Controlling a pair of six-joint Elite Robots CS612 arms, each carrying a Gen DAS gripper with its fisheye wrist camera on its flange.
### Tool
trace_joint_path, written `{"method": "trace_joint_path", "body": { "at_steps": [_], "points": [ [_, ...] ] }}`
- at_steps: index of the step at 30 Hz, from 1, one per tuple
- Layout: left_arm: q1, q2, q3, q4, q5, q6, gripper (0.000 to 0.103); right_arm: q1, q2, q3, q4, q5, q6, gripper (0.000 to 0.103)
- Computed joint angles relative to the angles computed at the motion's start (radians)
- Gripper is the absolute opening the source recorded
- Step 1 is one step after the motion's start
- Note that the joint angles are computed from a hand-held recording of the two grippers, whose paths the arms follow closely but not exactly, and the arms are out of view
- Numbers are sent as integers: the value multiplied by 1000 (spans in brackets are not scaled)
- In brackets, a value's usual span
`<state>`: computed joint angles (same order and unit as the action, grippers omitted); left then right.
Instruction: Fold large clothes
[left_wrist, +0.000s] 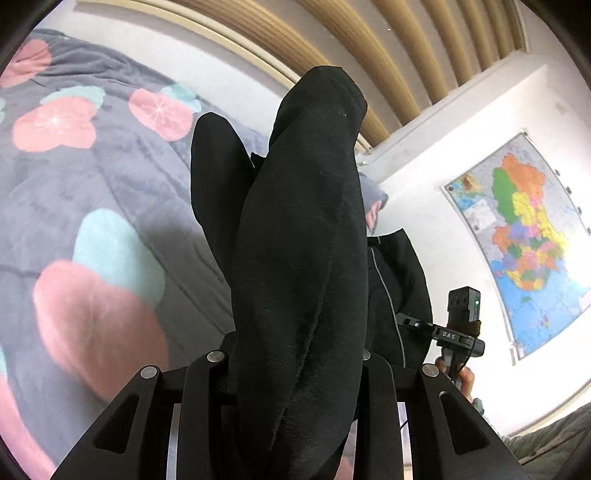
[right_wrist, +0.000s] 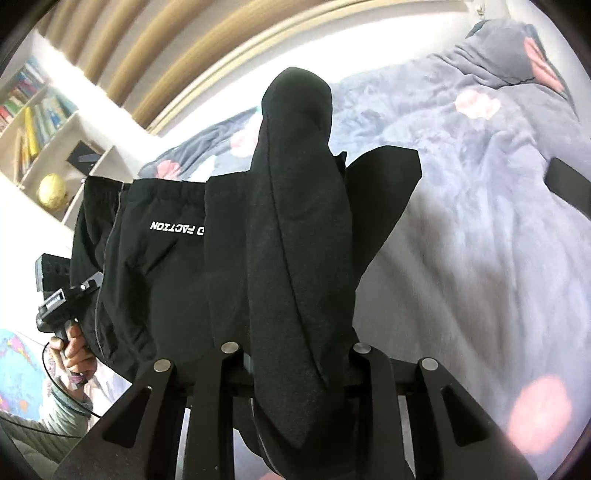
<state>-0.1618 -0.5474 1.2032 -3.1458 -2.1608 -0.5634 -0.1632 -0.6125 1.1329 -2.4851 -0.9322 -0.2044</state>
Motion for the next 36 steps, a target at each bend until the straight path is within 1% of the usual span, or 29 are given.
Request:
{"method": "trace_joint_path", "body": {
  "at_steps": [4, 5, 7, 11, 14, 15, 16, 17, 18, 20, 21, 22, 23, 24, 25, 26, 27, 28, 29, 30, 32, 34, 36],
  "points": [
    [-18, -53, 119, -54, 13, -22, 31, -7, -17, 27, 0, -18, -25, 29],
    [-17, -61, 144, -64, 8, -29, 31, -7, -20, 34, 4, -26, -29, 29],
    [-20, -73, 180, -61, 4, -45, 31, -8, -37, 69, 11, -42, -37, 29],
    [-25, -89, 249, -9, 4, -37, 31, -15, -68, 146, 51, -82, -46, 29],
    [-30, -78, 274, 63, 30, -45, 33, -6, -53, 149, 102, -159, -35, 30],
    [-31, -69, 282, 92, 68, -63, 35, -5, -40, 141, 117, -182, -30, 30],
    [-29, -62, 286, 110, 96, -87, 37, 0, -29, 142, 115, -225, -19, 33],
    [-19, -48, 287, 119, 98, -134, 37, 5, -22, 148, 86, -283, 5, 36],
    [-6, -31, 286, 106, 68, -191, 38, 6, -14, 141, 84, -303, 36, 36],
    [29, 13, 284, 27, -24, -340, 38, -23, -4, 143, 96, -248, 116, 37],
    [39, 20, 289, 1, -41, -374, 38, -38, -1, 147, 91, -215, 166, 37],
    [49, 22, 297, -18, -57, -390, 38, -56, -6, 159, 86, -197, 184, 37],
    [54, 17, 304, -20, -60, -383, 39, -66, -8, 165, 83, -176, 205, 38],
    [57, 7, 311, -11, -55, -366, 39, -68, -11, 164, 88, -155, 225, 39],
    [59, -8, 321, 5, -40, -337, 39, -78, -23, 182, 87, -137, 235, 44],
    [59, -26, 332, 29, -19, -300, 39, -83, -32, 193, 81, -145, 243, 53],
    [57, -45, 343, 51, 8, -263, 39, -83, -42, 205, 65, -177, 249, 57],
    [55, -57, 346, 70, 32, -238, 39, -84, -57, 224, 37, -226, 251, 58],
    [52, -74, 357, 76, 54, -215, 39, -86, -70, 240, 13, -257, 252, 58],
    [50, -83, 359, 76, 62, -201, 39, -92, -80, 252, 0, -256, 256, 58],
    [38, -107, 369, 87, 84, -168, 39, -106, -101, 282, -38, -232, 274, 58],
    [23, -129, 370, 110, 115, -130, 41, -109, -120, 303, -66, -224, 268, 58],
    [6, -144, 373, 121, 145, -107, 43, -99, -136, 313, -87, -218, 251, 59]
  ]
}}
